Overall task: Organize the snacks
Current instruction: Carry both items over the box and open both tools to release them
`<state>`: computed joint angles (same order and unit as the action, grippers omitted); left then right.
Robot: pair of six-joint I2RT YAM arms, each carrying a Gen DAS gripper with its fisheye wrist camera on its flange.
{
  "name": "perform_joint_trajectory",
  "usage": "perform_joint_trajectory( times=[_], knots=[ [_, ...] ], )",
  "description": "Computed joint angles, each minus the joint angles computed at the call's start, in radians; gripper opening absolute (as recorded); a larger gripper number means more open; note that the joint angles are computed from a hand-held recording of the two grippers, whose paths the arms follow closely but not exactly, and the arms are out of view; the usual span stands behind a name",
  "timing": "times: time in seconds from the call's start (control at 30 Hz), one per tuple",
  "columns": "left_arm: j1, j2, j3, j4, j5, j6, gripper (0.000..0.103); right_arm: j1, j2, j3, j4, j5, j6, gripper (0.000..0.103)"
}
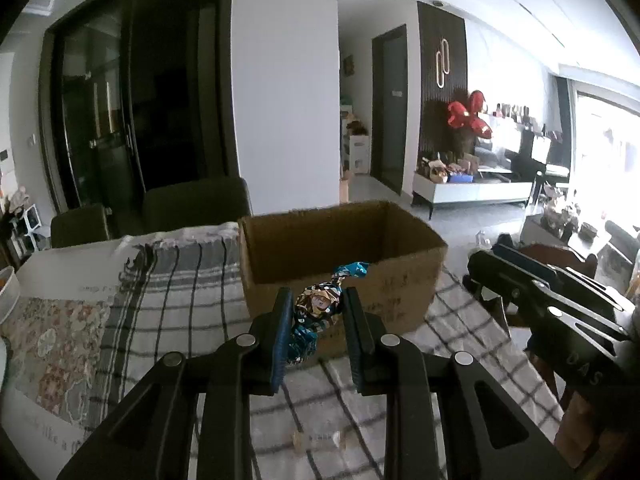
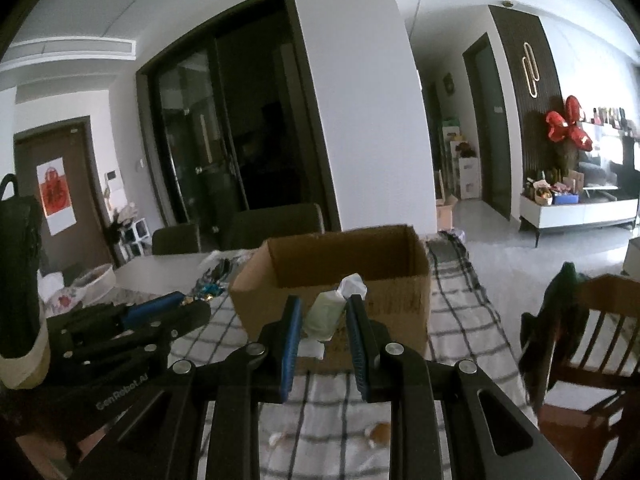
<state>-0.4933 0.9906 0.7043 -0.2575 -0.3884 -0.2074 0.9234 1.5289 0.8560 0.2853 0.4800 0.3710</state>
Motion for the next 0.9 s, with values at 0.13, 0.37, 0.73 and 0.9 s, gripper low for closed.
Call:
perform_joint_trajectory(
  times=[0.13,0.37,0.73,0.9],
  knots=[
    [0.040,0.066,0.050,0.040,0.025,0.025,0.025,-0.044,0.037,0.051,0.007,-0.034,-0.034,0.024],
    [0.118,0.195,0.126,0.110,0.086,0.050,0.026,-0.115,0.123,0.151,0.012,-0.075,-0.078,0.024],
    [0.201,0.405,0.265,0.148,0.185,0.054,0.026,-0.197,0.260,0.318,-0.035,-0.138,-0.138,0.025],
    [0.225,0.469,0.320,0.130,0.213,0.046,0.040,-0.235,0.330,0.410,-0.112,-0.176,-0.118,0.025]
  ],
)
